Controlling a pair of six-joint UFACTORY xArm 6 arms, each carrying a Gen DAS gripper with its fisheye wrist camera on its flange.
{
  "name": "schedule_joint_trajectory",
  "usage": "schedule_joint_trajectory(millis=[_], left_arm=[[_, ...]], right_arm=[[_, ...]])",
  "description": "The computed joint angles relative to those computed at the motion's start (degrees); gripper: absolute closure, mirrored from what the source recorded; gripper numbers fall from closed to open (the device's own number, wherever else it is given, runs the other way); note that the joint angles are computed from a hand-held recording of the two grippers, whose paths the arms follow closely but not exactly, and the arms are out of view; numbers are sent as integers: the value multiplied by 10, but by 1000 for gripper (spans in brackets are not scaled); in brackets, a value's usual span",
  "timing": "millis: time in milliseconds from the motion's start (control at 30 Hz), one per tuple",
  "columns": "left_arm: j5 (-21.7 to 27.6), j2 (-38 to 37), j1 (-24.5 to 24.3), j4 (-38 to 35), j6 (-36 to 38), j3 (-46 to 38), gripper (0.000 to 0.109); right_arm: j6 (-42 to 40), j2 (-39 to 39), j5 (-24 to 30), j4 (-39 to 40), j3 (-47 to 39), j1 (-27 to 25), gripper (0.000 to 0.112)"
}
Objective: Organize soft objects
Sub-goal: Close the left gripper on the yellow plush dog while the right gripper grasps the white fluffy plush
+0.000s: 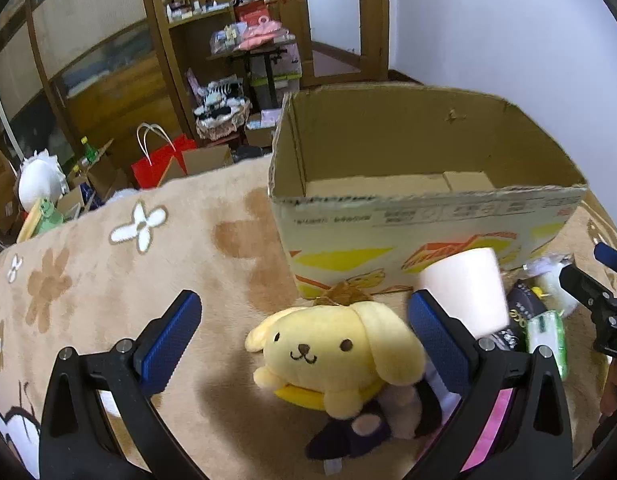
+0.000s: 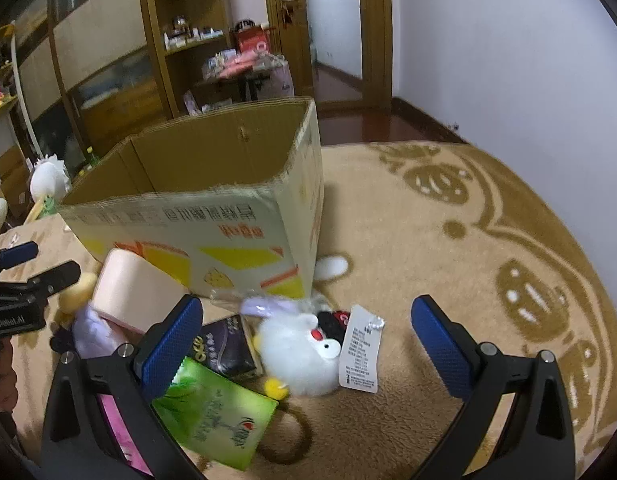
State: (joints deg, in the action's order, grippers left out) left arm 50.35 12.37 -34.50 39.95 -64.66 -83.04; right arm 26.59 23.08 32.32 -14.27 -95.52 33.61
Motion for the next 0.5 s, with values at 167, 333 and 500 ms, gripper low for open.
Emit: schedule_joint_trajectory(millis=[167, 333, 500], left_arm=[[-10, 16, 12, -38, 22, -5, 6], [-14, 23, 20, -76, 38, -3, 6], [-50, 15, 36, -131, 46, 20, 7]], right_arm=[[-18, 12, 12, 31, -6, -6, 9], [-47, 29, 49, 43, -29, -5, 9], [-75, 42, 70, 83, -43, -9, 18]])
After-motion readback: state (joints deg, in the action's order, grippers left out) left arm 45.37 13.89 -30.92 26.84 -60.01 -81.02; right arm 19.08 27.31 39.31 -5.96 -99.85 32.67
